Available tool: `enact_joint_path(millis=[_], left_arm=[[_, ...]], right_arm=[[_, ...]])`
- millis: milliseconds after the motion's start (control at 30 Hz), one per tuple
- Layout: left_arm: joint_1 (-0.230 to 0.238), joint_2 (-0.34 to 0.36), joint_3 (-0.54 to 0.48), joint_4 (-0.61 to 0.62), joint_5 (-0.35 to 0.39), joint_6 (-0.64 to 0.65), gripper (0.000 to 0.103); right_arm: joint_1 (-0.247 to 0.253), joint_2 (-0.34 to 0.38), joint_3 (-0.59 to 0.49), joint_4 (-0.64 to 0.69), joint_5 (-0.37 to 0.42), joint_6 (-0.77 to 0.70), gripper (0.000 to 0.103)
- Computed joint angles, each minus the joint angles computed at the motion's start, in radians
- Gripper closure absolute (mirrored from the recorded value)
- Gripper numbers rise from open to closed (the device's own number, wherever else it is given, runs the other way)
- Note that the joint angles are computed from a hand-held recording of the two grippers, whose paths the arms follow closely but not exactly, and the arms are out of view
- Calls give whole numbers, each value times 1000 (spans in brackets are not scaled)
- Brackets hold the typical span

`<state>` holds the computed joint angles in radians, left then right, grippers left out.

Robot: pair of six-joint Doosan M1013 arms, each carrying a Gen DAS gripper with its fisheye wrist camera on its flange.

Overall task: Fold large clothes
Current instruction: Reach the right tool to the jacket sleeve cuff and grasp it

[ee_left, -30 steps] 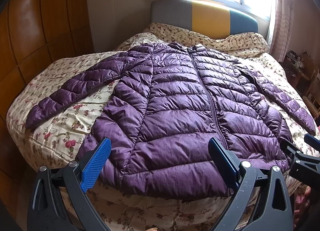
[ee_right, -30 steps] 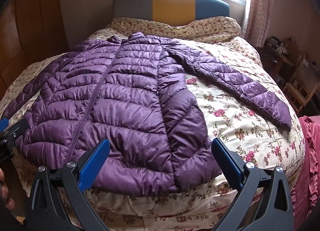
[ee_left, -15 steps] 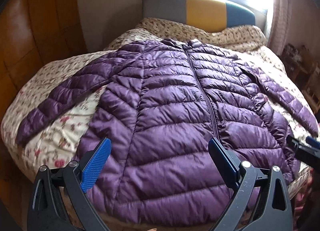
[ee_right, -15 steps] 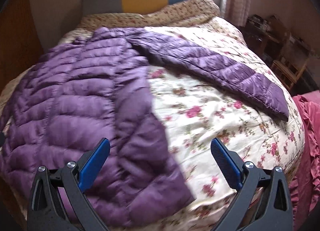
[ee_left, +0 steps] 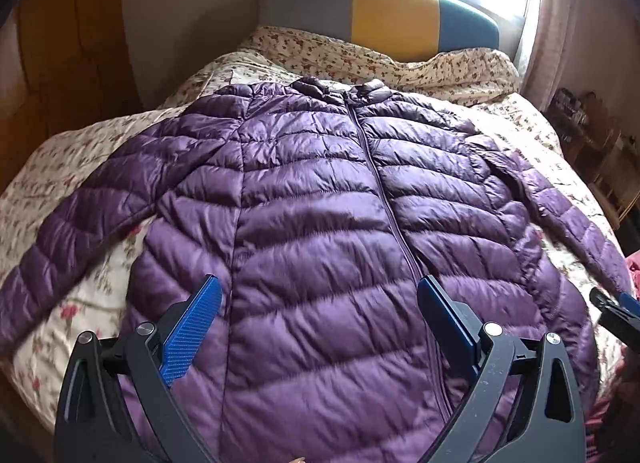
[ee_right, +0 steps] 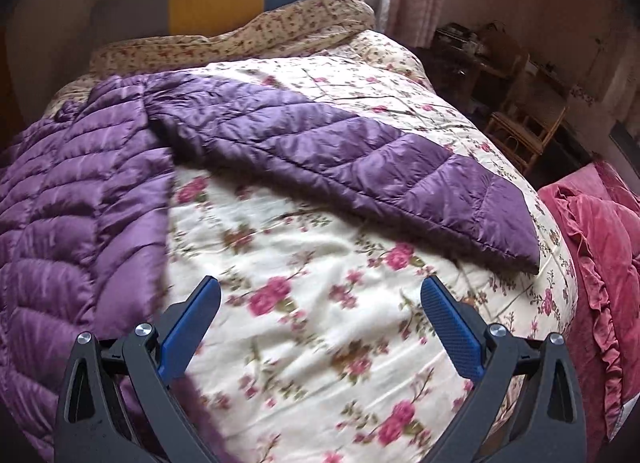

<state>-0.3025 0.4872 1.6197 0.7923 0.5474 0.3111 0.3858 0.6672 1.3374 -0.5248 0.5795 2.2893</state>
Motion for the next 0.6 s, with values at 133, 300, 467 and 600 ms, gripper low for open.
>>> enact_joint_path(millis=[133,300,467,600], left_arm=[[22,37,-44,-49,5,78,5],[43,78,-95,-96,19,155,5],[64,116,-143,-148,32,210,5],[80,138,-170,-163,49,214,4]], right_arm=[[-18,19,-21,37,10,-2,4],[-75,40,-42,272,-10,-45,16],[-127,37,-27,404,-77,35,31],[-163,31,-13,494,-124,109,42]])
